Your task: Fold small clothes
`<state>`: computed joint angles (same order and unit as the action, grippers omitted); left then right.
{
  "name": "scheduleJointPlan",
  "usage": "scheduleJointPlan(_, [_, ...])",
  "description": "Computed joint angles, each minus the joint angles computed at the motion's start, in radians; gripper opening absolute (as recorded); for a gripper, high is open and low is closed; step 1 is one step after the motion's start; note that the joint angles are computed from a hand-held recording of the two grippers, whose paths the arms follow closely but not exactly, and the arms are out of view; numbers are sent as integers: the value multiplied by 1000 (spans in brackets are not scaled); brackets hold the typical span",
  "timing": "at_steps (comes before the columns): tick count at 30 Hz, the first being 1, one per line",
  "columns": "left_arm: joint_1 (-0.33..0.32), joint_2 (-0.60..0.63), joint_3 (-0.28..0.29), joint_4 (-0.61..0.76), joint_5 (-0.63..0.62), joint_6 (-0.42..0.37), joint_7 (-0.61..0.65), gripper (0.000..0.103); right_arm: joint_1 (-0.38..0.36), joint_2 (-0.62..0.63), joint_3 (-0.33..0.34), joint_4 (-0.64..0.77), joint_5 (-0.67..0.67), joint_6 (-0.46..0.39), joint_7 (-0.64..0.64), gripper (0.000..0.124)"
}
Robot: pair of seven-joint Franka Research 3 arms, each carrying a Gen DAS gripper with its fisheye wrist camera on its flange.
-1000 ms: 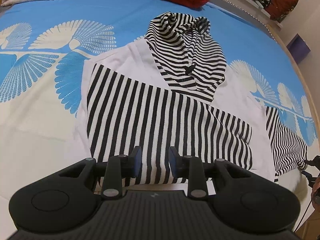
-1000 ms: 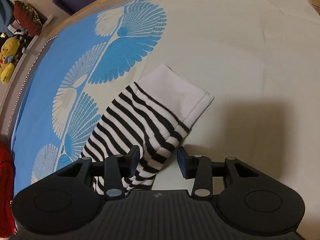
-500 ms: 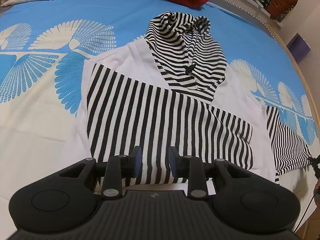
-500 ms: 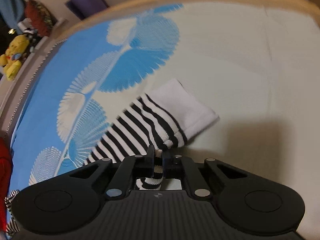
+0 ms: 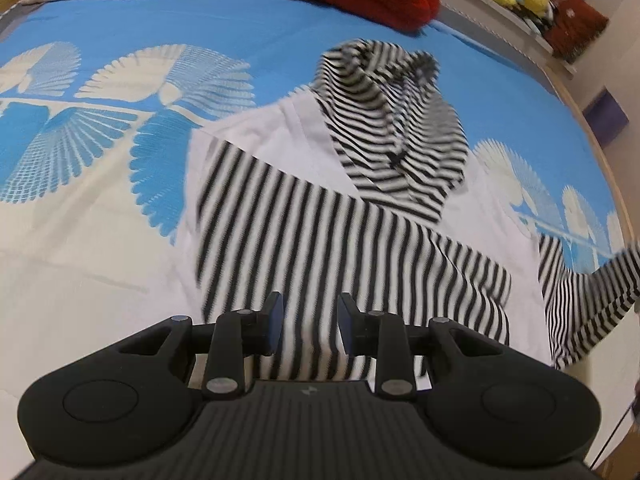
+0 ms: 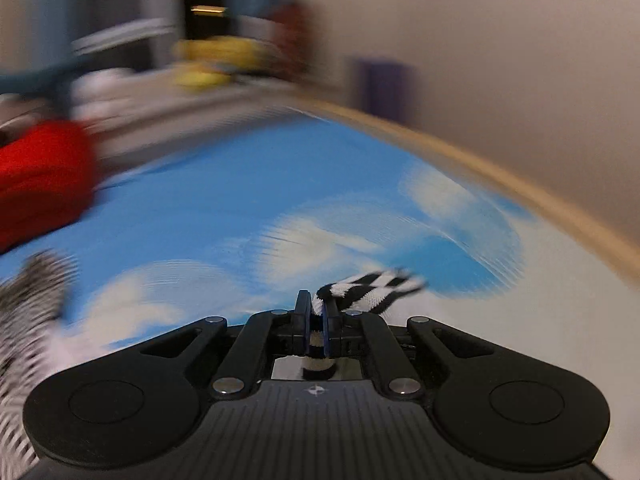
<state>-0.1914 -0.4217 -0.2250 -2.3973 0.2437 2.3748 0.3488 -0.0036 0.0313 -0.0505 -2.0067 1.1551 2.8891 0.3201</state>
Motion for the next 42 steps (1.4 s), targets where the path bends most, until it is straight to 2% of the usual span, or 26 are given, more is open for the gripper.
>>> scheduleJointPlan(3, [21,-34,6,-18,10,-11,-31,33,51,-159,17,-131,116,-195,-233,5])
scheduleJointPlan(4, [26,-41,7,-21,13,-14,-37,33,76,-204,11,-174,112,-260,-268,5])
scheduleJointPlan(5, [30,-49,10,-25,13,-18,-42,33,97,-246,0,-212,78,-360,-283,6])
scheduleJointPlan(7, [36,-60,18,-34,9,-18,-46,33,124,-288,-24,-250,-48,-582,-263,8])
scheduleJointPlan(9, [38,-63,22,-38,5,-16,-45,33,135,-298,-18,-262,-190,-704,-201,10])
scheduleJointPlan(11, [35,-62,29,-45,-9,-4,-40,33,139,-282,-17,-238,-286,-789,-149,17])
scheduleJointPlan(13, [26,-59,39,-56,-38,22,-32,33,137,-272,-19,-221,-299,-790,-110,32])
scheduleJointPlan(15, [17,-48,48,-66,-68,52,-19,33,131,-255,-9,-202,-308,-734,-22,42])
scheduleJointPlan(17, [12,-34,52,-74,-91,78,-11,33,121,-224,1,-178,-352,-667,86,43])
scheduleJointPlan(21, [9,9,58,-87,-133,116,-4,33,95,-165,25,-163,-540,-545,366,43])
scheduleJointPlan(24, [7,41,69,-101,-170,141,9,33,71,-80,16,-96,-656,-558,618,43])
scheduleJointPlan(26, [9,55,74,-113,-191,160,15,33,64,-57,8,-87,-648,-555,693,43])
scheduleJointPlan(32, [14,96,80,-123,-227,198,52,33,51,-36,-1,-48,-600,-517,740,43])
scheduleJointPlan(37, [18,128,57,-83,-189,172,81,32,42,0,0,3,-598,-500,806,43])
scheduleJointPlan(39, [28,129,38,-59,-131,129,85,1,39,14,0,21,-601,-494,837,43])
scheduleJointPlan(42, [47,74,8,-46,-26,93,40,0,34,22,0,37,-607,-493,882,43])
